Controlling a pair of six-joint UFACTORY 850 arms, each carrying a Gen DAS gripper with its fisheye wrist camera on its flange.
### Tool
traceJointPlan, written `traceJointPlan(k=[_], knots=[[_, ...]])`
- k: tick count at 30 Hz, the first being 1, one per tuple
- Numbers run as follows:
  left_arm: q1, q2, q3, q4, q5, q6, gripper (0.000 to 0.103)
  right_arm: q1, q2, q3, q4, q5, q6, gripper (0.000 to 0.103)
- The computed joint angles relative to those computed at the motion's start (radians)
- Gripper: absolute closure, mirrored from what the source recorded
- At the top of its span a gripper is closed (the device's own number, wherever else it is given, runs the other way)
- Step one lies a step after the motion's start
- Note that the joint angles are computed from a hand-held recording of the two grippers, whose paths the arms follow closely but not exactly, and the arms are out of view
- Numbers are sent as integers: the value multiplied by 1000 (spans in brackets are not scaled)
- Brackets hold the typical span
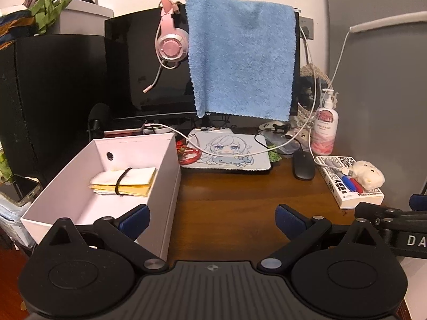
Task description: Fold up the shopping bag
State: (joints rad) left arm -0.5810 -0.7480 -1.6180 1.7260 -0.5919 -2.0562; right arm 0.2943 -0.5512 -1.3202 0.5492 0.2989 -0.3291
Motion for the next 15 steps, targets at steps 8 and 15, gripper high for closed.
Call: traceJointPlan(k=[8, 15], knots=[[1, 16, 21, 9, -2, -21, 2, 11, 28, 24, -109, 25, 85, 3], [2, 25, 34, 12, 2, -32, 2, 27, 15, 7, -30, 21, -11, 3]])
